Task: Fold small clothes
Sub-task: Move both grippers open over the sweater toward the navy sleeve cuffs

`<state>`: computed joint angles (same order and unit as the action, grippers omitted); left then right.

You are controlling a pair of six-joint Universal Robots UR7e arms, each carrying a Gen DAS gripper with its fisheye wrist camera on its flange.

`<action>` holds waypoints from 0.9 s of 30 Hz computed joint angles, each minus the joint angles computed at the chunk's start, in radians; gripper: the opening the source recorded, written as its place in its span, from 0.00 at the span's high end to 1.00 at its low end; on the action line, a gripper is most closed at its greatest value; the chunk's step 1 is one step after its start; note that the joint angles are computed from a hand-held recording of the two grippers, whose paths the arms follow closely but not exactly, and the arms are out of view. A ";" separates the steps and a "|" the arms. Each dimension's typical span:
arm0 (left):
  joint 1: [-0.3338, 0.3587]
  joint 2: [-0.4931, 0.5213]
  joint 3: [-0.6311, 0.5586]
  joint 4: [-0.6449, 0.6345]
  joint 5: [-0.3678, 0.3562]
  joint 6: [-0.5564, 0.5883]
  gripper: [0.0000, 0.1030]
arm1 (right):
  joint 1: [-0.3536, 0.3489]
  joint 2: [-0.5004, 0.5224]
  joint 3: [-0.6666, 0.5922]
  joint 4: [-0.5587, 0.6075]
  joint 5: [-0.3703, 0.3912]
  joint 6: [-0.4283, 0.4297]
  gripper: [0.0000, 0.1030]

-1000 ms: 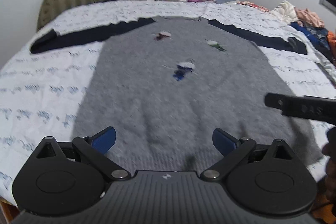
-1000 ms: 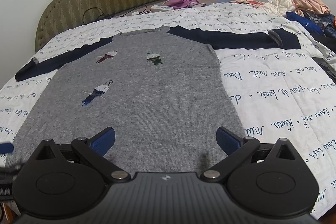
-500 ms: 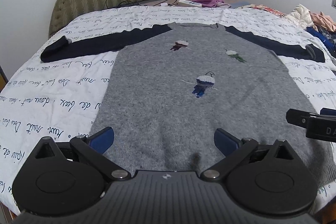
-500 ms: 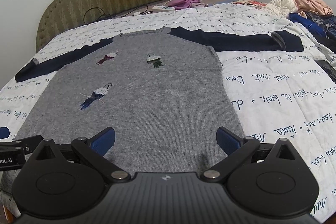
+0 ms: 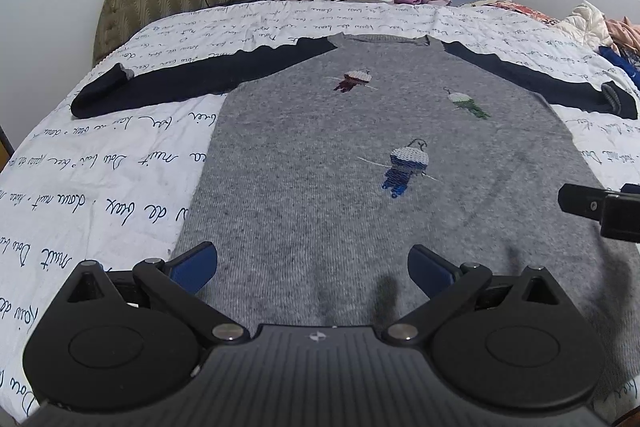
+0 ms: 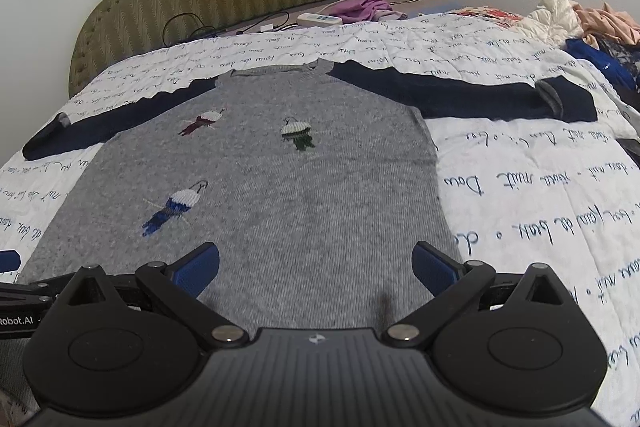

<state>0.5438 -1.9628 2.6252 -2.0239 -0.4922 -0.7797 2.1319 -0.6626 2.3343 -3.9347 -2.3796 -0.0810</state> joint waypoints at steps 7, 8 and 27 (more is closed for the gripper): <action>0.051 0.078 -0.007 -0.163 0.014 0.108 0.00 | -0.016 0.001 -0.030 0.016 0.014 -0.033 0.00; 0.057 0.089 -0.008 -0.187 0.017 0.124 0.00 | -0.018 0.002 -0.034 0.018 0.016 -0.038 0.00; 0.222 0.357 -0.081 -0.655 0.017 0.438 0.00 | -0.084 0.004 -0.114 0.075 0.042 -0.091 0.00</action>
